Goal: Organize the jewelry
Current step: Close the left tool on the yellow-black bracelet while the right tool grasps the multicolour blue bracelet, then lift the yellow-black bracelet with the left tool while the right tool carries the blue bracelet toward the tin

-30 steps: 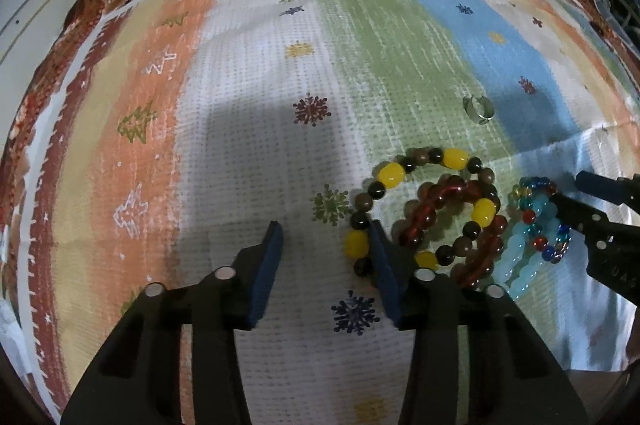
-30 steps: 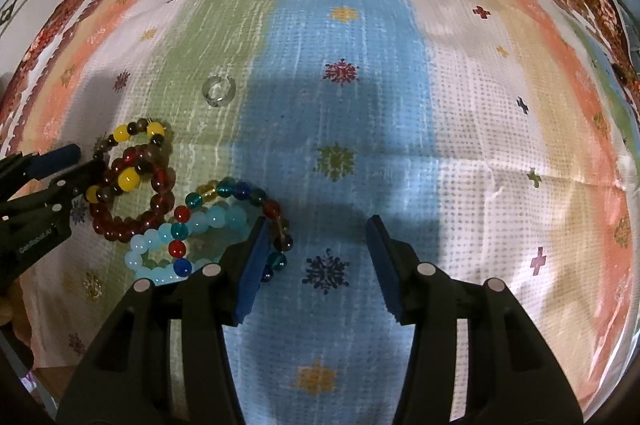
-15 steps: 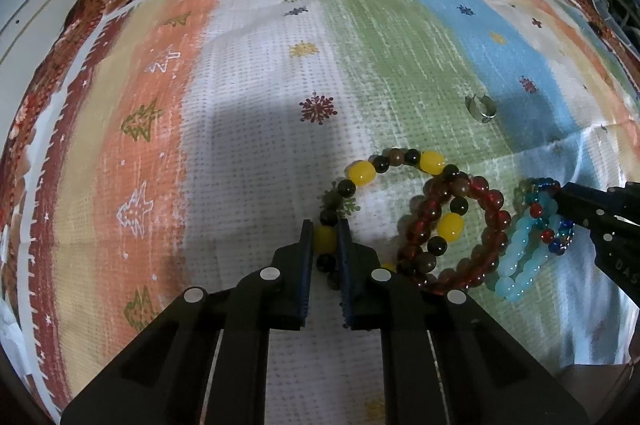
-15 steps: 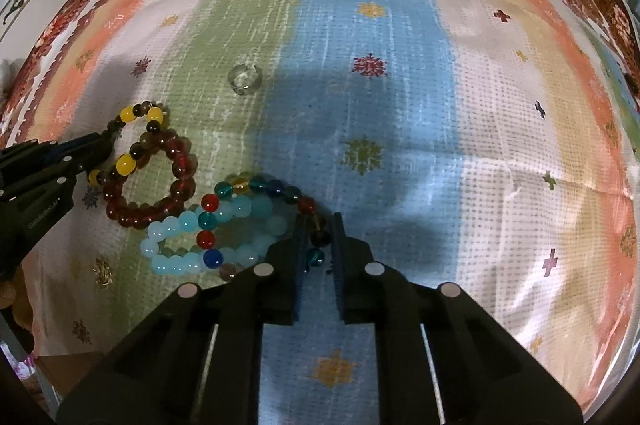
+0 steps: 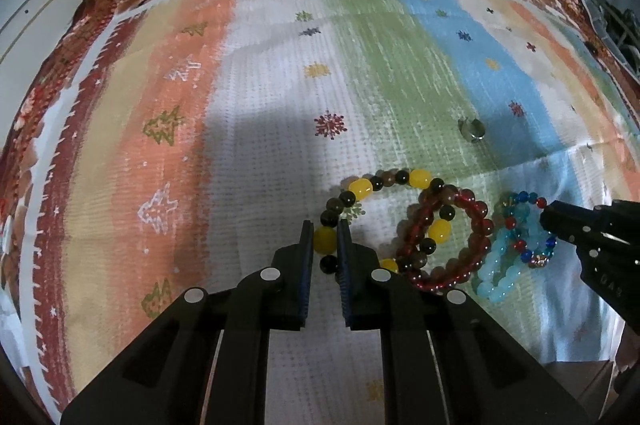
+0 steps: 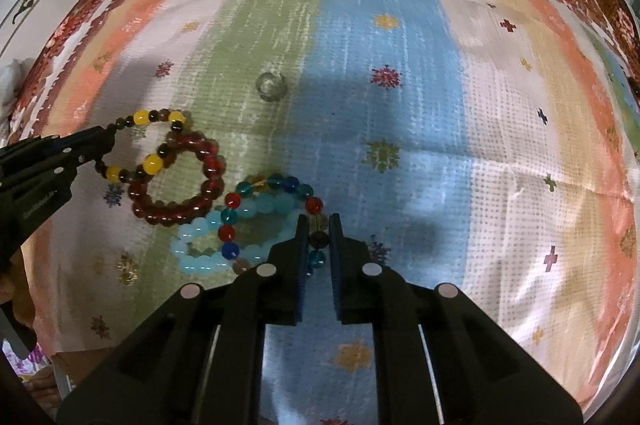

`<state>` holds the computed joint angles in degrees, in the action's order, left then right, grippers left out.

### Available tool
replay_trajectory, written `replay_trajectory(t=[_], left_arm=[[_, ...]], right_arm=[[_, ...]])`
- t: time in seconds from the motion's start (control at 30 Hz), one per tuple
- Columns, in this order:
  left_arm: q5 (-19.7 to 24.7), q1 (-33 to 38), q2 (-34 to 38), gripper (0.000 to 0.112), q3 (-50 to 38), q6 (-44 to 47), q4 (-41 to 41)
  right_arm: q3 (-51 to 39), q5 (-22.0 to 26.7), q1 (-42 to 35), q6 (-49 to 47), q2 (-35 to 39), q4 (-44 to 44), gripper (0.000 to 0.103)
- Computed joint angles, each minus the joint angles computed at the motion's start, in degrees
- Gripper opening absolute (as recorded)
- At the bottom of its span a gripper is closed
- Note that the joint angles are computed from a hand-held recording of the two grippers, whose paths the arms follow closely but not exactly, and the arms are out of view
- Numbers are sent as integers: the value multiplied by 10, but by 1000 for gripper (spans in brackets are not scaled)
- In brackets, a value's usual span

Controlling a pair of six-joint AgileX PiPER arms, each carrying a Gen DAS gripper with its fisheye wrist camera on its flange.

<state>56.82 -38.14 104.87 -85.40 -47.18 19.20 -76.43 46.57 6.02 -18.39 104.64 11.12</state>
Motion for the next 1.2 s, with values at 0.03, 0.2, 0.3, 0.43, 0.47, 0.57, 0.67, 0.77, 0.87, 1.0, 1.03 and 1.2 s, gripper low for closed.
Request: replay_trajectory(t=[0.03, 0.2, 0.3, 0.43, 0.47, 0.57, 0.67, 0.77, 0.87, 1.0, 1.03, 1.2], left_arm=[[2, -1, -2, 11, -2, -5, 2], [7, -8, -11, 11, -15, -19, 11], [10, -14, -18, 11, -21, -23, 15], [13, -21, -24, 11, -31, -22, 18], [16, -26, -26, 11, -35, -26, 24], [21, -34, -30, 11, -44, -27, 29], [25, -41, -34, 11, -52, -31, 35], [30, -49, -40, 11, -57, -35, 40], [35, -57, -46, 11, -57, -42, 49], [41, -66, -57, 11, -53, -48, 56], [41, -67, -60, 11, -52, -48, 57], [45, -81, -78, 11, -44, -63, 62]], right_arm=[[0, 1, 0, -1, -4, 3, 11], [-3, 9, -1, -11, -23, 22, 11], [-6, 15, -2, -16, -33, 33, 11], [-11, 22, -4, -23, -49, 45, 11], [-12, 26, -4, -26, -54, 51, 11], [-14, 31, -3, -30, -63, 58, 11], [-11, 32, -1, -31, -74, 60, 11], [-8, 33, -2, -33, -83, 64, 11], [-6, 38, -5, -38, -93, 72, 11], [-4, 43, -5, -42, -107, 80, 11], [-3, 44, -5, -43, -111, 83, 11], [6, 52, -9, -49, -134, 93, 11]])
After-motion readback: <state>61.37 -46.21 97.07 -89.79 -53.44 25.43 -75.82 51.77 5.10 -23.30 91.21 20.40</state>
